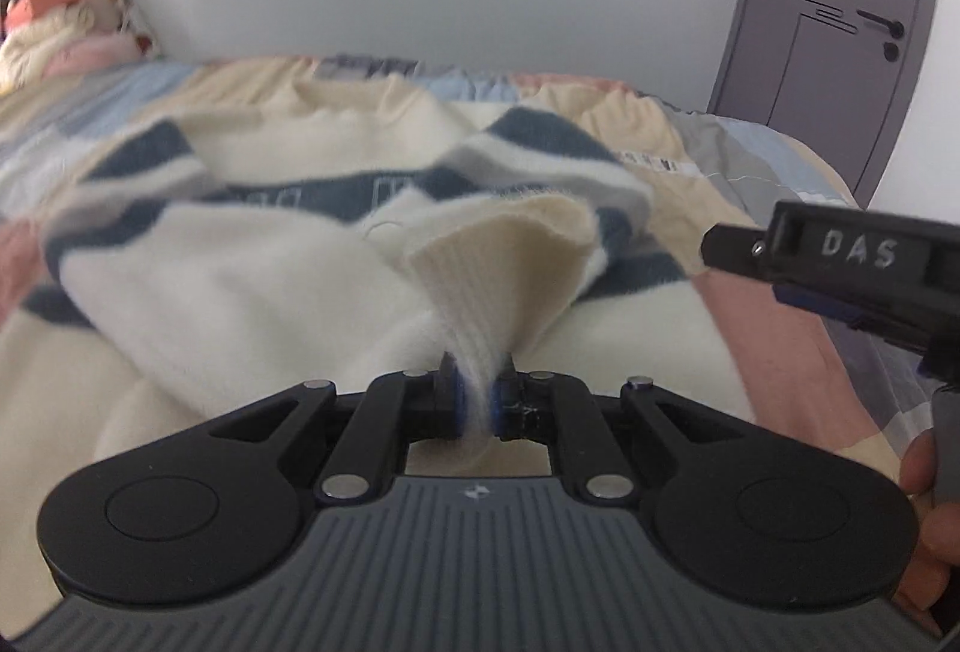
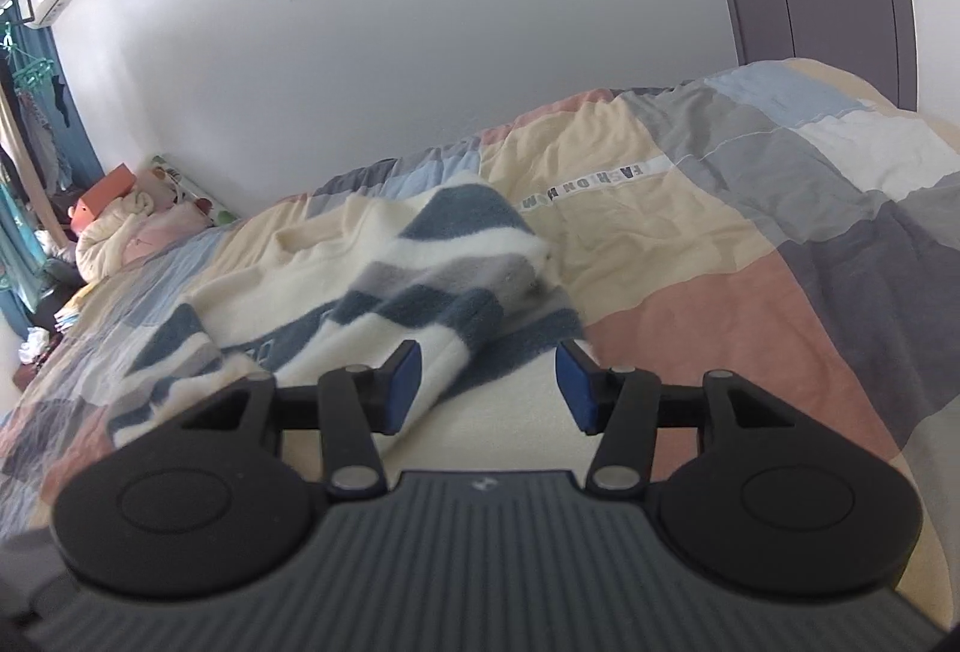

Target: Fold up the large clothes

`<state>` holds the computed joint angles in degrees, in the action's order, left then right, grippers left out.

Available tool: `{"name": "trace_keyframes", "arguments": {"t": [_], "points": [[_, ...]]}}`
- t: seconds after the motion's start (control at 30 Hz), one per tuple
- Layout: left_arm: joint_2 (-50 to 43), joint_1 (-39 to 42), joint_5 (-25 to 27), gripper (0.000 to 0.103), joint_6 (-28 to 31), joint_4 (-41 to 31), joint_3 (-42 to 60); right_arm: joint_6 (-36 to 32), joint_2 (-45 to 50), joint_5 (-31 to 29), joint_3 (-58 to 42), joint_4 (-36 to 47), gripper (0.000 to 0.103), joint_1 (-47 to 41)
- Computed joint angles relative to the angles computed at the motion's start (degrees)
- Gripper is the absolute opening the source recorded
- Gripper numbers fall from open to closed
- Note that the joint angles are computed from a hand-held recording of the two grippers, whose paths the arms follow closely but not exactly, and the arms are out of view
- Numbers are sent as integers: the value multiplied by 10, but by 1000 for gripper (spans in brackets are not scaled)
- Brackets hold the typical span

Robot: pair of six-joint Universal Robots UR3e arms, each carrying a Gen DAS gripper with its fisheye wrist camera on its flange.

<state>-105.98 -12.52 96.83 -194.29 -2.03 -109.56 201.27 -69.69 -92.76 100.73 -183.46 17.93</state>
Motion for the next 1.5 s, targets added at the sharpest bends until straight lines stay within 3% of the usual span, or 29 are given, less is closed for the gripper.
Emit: {"name": "trace_keyframes", "arguments": {"t": [0.1, 0.17, 0.2, 0.23, 0.33, 0.47, 0.63, 0.7, 0.77, 0.8, 0.83, 1.1, 1.23, 1.3, 1.47, 1.5], "points": [[30, 34, -52, 14, -3, 14, -39, -8, -4, -8, 1, -3, 53, 6], [91, 68, -110, 34, 14, -30, -64, -10, -6, -16, 1, -6, 53, 11], [108, 79, -132, 52, 20, -34, -78, -10, -7, -17, 1, -7, 53, 13], [137, 82, -141, 57, 17, -48, -88, -9, -9, -17, 2, -8, 53, 15], [217, 97, -184, 60, 15, -55, -142, -11, -6, -16, -6, -13, 53, 25], [326, 115, -184, 62, 20, -79, -201, -47, 9, -33, -34, -7, 53, 53], [490, 240, -245, 62, 71, -204, -255, -57, 5, -7, -41, 28, 53, 72], [544, 281, -246, 62, 92, -243, -273, -61, 9, -10, -52, 51, 53, 82], [582, 320, -255, 62, 115, -273, -287, -50, 19, -24, -69, 85, 68, 91], [588, 335, -257, 62, 121, -283, -290, -41, 23, -25, -74, 97, 76, 92], [593, 355, -268, 62, 130, -295, -294, -30, 27, -20, -78, 108, 78, 90], [591, 461, -350, 62, 188, -355, -309, 67, 87, 6, -148, 227, 78, 60], [583, 493, -387, 62, 208, -385, -312, 70, 101, 16, -158, 225, 80, 60], [592, 527, -434, 62, 220, -427, -314, 75, 89, 42, -130, 196, 79, 53], [590, 553, -468, 62, 229, -482, -314, 85, 70, 73, -102, 182, 64, 47], [584, 549, -465, 62, 226, -477, -314, 85, 71, 67, -106, 189, 53, 50]]}}
